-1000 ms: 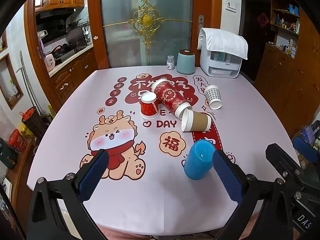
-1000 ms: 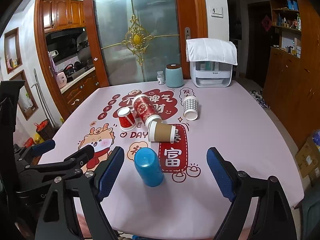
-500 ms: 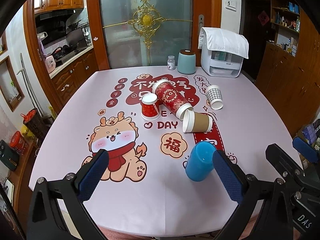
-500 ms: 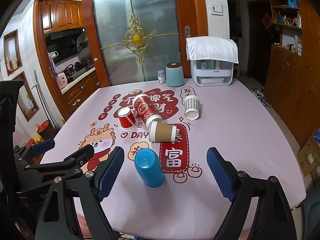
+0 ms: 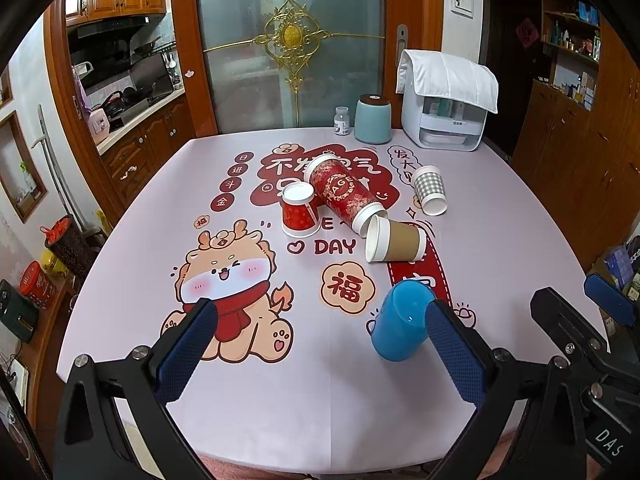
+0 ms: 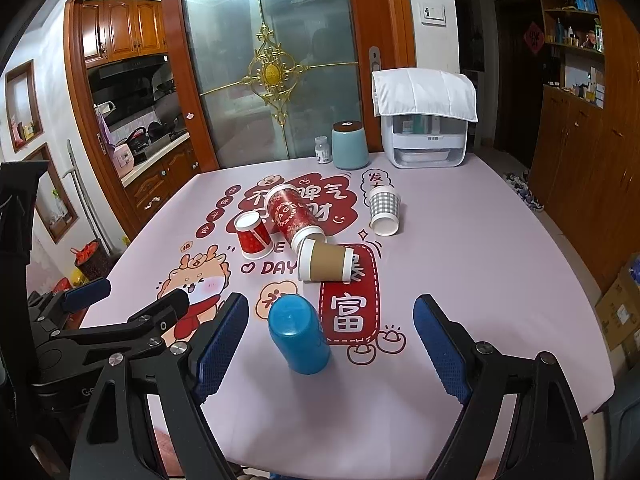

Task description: Flip cup upside down

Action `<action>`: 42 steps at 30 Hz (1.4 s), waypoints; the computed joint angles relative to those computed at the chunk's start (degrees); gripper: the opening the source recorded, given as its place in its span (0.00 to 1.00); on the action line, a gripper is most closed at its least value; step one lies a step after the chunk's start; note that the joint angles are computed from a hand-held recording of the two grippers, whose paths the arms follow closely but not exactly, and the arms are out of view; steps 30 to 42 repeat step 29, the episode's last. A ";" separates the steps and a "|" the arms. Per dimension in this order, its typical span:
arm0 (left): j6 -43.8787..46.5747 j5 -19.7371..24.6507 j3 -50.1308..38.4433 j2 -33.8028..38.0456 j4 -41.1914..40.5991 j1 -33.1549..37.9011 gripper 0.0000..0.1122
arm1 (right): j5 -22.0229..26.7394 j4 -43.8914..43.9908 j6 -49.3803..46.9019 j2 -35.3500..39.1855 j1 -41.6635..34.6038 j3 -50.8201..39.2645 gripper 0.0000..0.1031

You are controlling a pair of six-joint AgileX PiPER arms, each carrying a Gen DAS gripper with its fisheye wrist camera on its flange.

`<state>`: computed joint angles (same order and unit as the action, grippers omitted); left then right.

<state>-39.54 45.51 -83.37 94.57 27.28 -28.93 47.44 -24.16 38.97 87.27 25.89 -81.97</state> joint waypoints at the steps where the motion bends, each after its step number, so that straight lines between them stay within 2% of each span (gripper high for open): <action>1: 0.05 0.03 -0.10 0.06 -0.07 -0.01 0.91 | -0.08 0.32 -0.45 -0.09 -0.34 -0.01 0.83; 42: 0.21 -0.42 1.10 -0.10 -0.27 0.15 0.91 | -0.23 -0.94 3.81 0.53 2.01 1.37 0.83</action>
